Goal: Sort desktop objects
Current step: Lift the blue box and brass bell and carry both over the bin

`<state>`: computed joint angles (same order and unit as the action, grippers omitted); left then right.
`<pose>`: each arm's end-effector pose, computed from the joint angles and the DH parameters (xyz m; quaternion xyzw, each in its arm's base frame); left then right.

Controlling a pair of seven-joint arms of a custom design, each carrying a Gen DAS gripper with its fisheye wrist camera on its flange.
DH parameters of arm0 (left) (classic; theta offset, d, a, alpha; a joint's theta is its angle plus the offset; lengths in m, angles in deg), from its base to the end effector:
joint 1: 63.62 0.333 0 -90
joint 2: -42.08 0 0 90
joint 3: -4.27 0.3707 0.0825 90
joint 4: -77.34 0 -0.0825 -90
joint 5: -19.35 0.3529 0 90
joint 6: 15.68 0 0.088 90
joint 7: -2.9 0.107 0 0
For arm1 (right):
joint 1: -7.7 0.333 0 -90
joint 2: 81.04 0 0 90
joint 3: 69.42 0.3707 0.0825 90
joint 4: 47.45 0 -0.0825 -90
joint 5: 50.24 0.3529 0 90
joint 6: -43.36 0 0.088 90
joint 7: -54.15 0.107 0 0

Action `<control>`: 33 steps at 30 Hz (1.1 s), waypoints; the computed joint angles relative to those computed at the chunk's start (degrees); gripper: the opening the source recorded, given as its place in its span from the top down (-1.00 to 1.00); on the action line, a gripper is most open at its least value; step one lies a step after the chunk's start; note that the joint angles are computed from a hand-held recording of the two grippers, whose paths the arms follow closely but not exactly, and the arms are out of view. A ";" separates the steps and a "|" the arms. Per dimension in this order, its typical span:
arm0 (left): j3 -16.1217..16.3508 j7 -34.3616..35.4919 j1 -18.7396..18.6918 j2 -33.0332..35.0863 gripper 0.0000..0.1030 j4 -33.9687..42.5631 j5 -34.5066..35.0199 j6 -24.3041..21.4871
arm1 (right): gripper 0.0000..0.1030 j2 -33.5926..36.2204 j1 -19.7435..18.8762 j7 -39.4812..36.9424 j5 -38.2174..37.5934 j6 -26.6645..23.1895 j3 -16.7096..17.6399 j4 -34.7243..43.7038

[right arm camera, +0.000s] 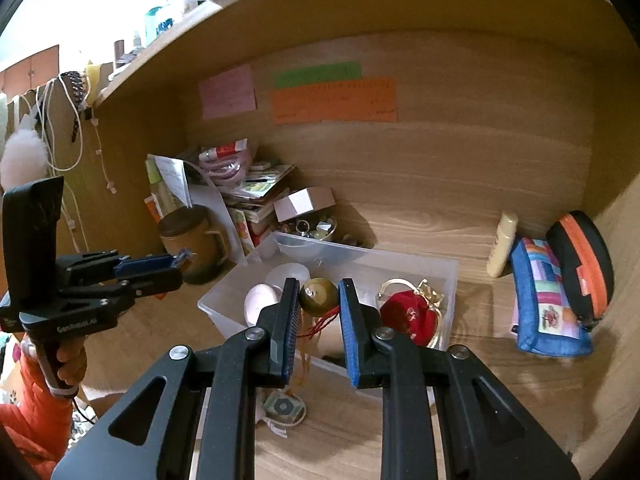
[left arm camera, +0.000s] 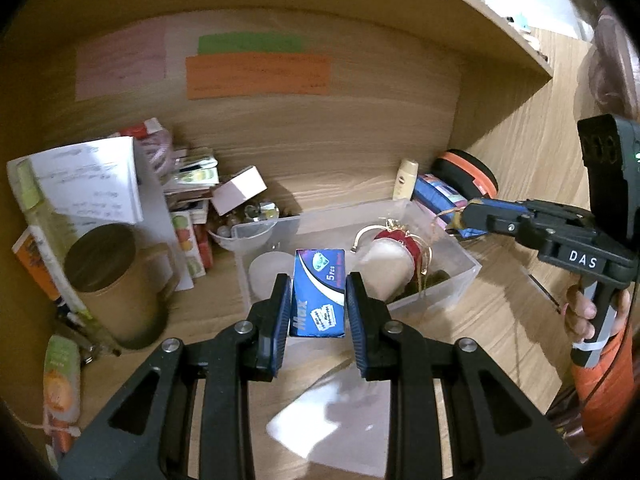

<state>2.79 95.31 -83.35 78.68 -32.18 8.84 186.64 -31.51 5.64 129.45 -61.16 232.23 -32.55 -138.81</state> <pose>0.6513 -0.2249 0.3467 -0.5618 0.6817 -0.3895 0.2606 0.6941 0.3100 0.3715 -0.7738 0.3934 -0.1640 0.4686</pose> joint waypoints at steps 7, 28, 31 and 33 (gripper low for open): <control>-0.29 -0.30 -0.07 2.76 0.47 5.68 1.98 -4.96 | 0.66 3.04 1.57 -2.97 2.66 -4.66 -0.24 5.69; -3.23 -5.87 2.44 12.89 0.47 23.07 12.08 -20.69 | 0.66 7.64 9.95 -10.65 17.56 -15.14 -11.39 17.88; -3.20 -6.43 2.45 13.85 0.47 24.85 12.93 -22.29 | 0.66 8.14 10.88 -11.72 19.27 -16.34 -12.60 19.24; -3.66 -6.51 2.76 14.49 0.47 25.87 13.49 -23.10 | 0.66 8.22 11.30 -12.34 20.19 -16.54 -13.25 19.56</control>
<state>-0.88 88.80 -80.59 93.17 -6.31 22.33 163.54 -23.29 16.94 117.11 -40.97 215.69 -45.80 -119.25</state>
